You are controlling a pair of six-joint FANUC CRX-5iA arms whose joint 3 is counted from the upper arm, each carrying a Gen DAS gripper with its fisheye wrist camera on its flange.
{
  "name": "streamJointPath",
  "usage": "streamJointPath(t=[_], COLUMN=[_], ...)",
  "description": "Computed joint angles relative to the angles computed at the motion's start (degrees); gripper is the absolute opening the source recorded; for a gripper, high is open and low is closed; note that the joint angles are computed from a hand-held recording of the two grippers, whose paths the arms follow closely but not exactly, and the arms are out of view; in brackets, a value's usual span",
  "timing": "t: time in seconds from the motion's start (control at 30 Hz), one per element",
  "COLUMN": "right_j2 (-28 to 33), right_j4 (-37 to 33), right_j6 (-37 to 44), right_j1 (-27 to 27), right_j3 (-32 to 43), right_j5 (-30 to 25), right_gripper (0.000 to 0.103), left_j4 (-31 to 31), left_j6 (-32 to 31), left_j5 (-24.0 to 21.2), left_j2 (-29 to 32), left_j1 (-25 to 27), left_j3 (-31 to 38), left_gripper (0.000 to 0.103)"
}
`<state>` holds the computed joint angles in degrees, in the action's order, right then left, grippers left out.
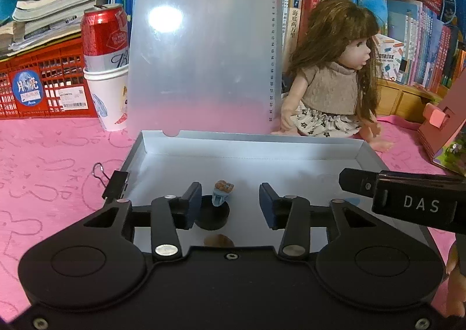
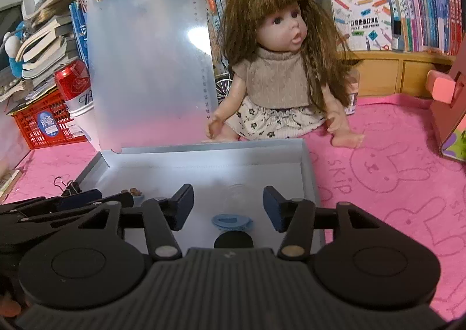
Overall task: Organize rigid objects
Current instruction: 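Lift both tools out of the box and back toward the table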
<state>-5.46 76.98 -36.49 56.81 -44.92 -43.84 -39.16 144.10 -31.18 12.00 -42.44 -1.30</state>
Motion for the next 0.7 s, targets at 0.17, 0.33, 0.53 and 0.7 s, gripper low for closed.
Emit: streamJointPath(t=[0.17,0.33,0.53,0.7], right_j2=[-1.4,-2.6,-4.4,-6.2], right_j4=[-0.1,-0.4,-1.2,-2.7], right_j6=[0.1,1.3,2.7,4.3], right_j1=[1.6,4.1,8.4,12.8], right_j3=[-0.6,-1.2,-2.2,-3.2], right_j5=[-1.5,-4.5,-9.1,-13.3], right_gripper=[0.074,0.079,0.084,0.086], left_j4=[-2.4,-2.6,-3.0,-4.1], left_j6=[1.7,1.9,1.6,2.5], left_j5=[-1.5,-1.9,-2.2,-2.3], left_j2=[-1.6,-3.9,-7.1,-10.8], left_j1=[-1.5,-2.3,-3.8,-5.5], left_j3=[-0.6,-2.1,-4.9,-8.3], left_gripper=[0.049,0.054,0.058,0.059])
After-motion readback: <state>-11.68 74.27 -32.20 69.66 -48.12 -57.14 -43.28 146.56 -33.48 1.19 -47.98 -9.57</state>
